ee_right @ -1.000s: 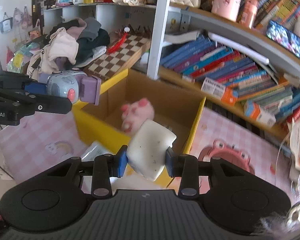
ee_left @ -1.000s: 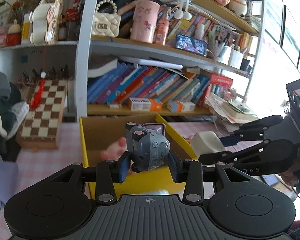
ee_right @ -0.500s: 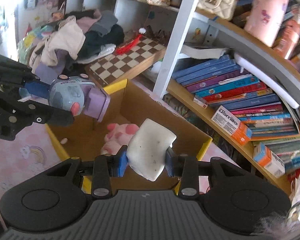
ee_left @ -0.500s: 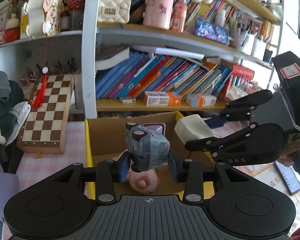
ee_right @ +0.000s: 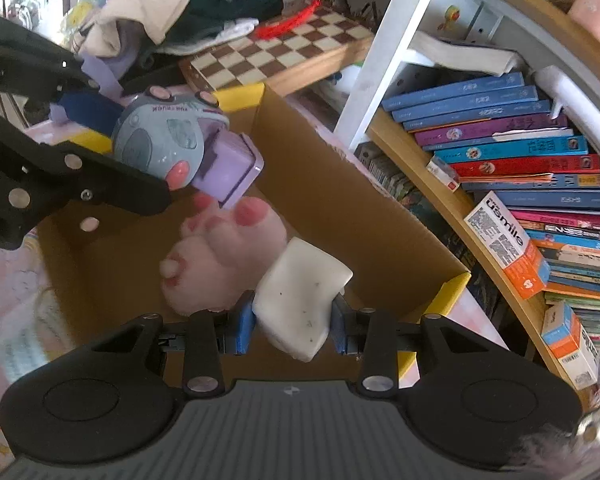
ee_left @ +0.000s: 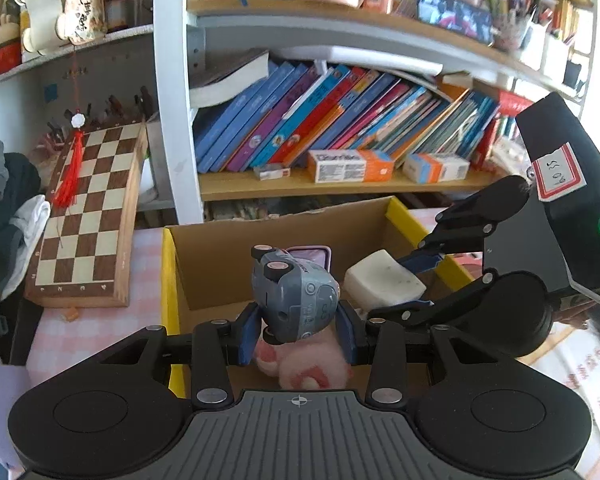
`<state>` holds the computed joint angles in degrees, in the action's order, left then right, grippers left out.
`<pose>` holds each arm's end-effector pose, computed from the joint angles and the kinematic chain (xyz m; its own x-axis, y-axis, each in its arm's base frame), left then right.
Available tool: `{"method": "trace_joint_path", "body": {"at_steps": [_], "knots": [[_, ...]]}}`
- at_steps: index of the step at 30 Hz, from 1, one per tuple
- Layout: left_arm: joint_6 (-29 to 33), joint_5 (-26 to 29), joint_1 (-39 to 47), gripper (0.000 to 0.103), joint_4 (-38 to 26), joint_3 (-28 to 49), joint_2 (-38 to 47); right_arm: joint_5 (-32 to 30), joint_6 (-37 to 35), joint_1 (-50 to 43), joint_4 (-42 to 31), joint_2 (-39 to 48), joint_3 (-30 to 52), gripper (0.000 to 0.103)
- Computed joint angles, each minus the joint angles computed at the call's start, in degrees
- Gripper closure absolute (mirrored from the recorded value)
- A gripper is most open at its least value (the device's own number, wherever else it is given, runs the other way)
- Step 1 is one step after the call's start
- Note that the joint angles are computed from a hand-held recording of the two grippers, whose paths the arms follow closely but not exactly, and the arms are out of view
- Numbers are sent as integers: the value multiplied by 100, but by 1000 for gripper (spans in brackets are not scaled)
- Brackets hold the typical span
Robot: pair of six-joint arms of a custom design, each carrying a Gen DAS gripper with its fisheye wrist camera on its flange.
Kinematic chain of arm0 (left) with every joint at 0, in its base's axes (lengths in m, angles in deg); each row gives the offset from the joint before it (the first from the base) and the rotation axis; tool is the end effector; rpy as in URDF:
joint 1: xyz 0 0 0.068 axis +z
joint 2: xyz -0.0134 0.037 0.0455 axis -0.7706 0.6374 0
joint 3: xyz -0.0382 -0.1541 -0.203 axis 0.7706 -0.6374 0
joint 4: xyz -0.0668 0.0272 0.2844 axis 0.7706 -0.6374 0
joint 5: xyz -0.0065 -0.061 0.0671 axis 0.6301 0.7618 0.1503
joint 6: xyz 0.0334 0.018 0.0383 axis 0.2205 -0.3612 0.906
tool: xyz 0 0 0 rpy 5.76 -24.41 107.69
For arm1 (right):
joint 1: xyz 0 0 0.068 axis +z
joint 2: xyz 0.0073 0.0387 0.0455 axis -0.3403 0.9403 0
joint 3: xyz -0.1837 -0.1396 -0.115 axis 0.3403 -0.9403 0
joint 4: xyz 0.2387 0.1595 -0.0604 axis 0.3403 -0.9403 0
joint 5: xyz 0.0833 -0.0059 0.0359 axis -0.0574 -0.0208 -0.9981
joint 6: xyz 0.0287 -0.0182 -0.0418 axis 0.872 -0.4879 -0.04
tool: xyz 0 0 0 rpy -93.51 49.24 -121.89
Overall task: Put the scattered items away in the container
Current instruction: 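Lower the soap into the box and open the right tool while the left tool releases the car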
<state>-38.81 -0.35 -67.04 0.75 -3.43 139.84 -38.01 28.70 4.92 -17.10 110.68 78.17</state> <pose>0.2477 -0.0886 0.0719 -0.4671 0.4345 -0.7701 0.7139 0.6992 -0.0385 0.2372 0.1022 0.0723 -0.6663 -0.4840 -0.5673 -0.4213 0.8720 -0.2491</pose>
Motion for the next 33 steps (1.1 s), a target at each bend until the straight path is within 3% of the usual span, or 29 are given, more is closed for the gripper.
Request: {"method": "trace_joint_path", "body": {"at_steps": [9, 16, 33], "knots": [[-75, -613, -203, 64, 83, 950, 1188, -230, -794, -220, -148, 1439, 943, 66], [-59, -847, -251, 64, -29, 1322, 1718, -222, -1098, -269, -67, 1763, 1217, 66], [54, -1030, -375, 63, -219, 1597, 1966, -258, -1115, -572, -365, 2561, 2211, 67]]}}
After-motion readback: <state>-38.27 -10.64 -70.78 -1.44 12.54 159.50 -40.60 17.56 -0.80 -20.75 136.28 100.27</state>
